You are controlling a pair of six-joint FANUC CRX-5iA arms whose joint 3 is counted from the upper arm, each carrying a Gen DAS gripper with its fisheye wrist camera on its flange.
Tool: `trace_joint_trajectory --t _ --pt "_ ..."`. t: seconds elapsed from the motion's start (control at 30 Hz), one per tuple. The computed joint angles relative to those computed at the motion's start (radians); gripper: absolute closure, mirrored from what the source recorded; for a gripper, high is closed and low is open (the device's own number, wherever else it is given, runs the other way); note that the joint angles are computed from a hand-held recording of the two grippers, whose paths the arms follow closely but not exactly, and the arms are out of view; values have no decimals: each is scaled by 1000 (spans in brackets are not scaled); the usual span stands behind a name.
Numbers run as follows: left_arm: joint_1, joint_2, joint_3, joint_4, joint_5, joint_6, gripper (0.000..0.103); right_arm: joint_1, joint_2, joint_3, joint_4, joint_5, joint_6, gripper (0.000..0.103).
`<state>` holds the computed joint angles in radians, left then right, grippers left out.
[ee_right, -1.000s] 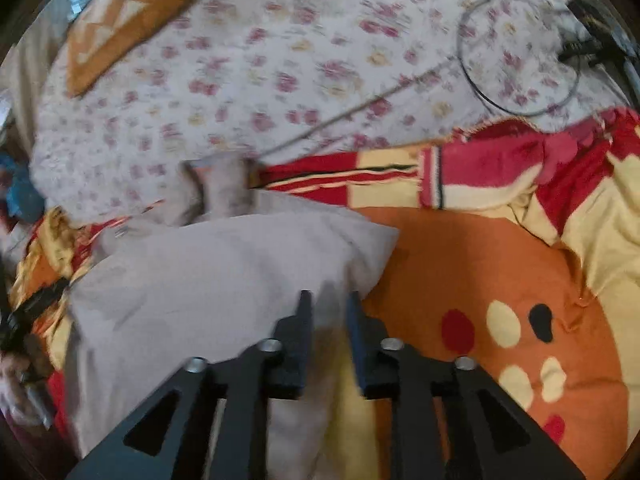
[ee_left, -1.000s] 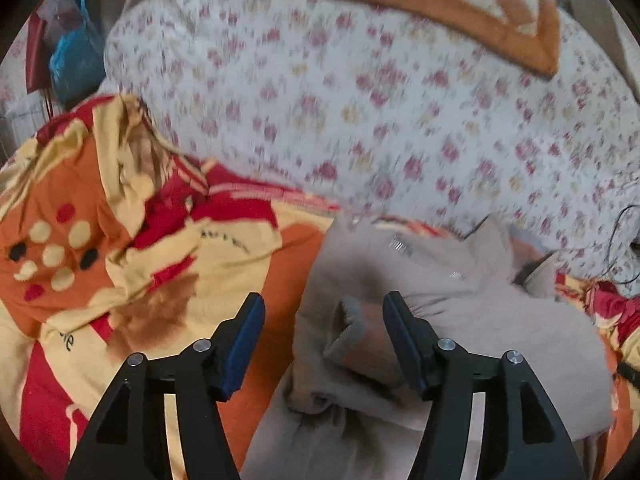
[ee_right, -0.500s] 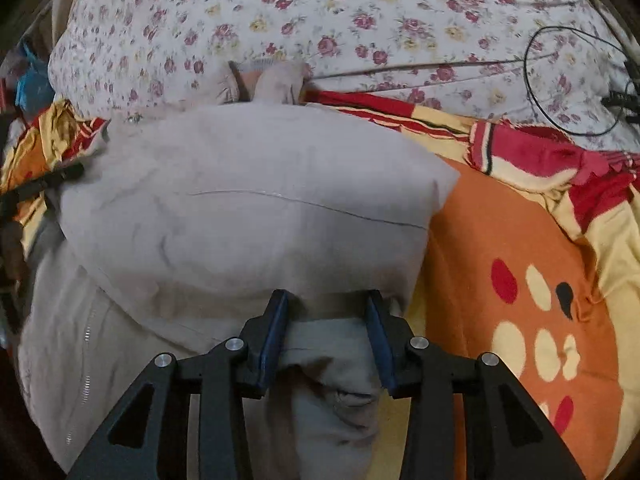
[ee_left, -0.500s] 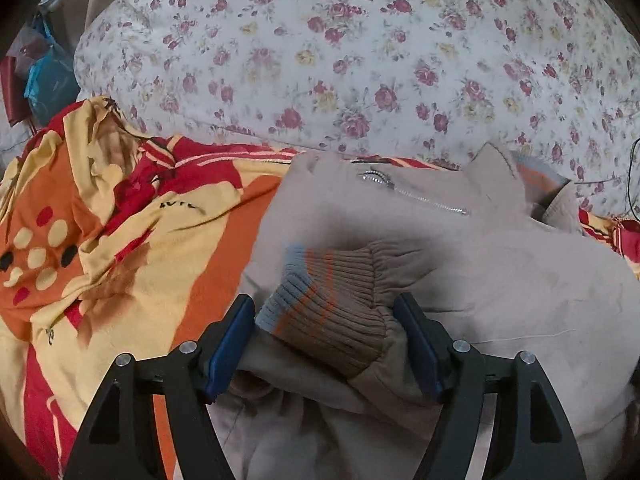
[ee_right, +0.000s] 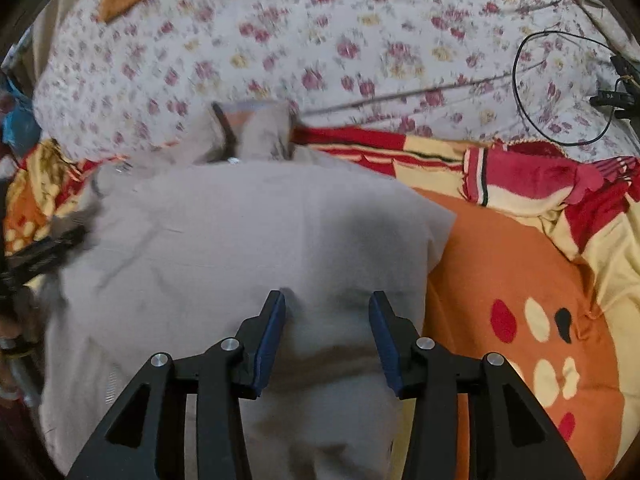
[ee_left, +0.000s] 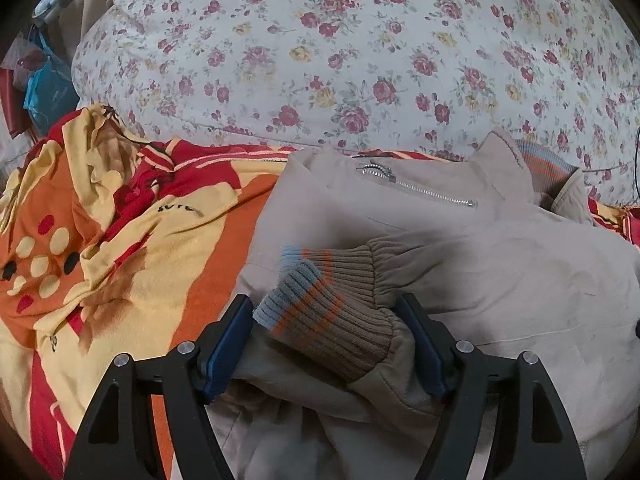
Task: Fold large clothes
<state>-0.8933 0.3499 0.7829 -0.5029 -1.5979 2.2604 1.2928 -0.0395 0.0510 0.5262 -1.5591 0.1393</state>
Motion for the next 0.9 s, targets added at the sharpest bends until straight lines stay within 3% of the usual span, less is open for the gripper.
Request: trace_joint_trajectory --t 0.1,0.47,0.9 --pt "3 -8 -3 9 -2 6 28 -5 -3 -10 0 -1 -8 58" --pt "-31 -56 -9 -7 -26 15 29 89 1 50 32 -141 -11 55" --pt "-63 -122 -57 21 -56 26 30 110 6 33 -28 -159 -47 54"
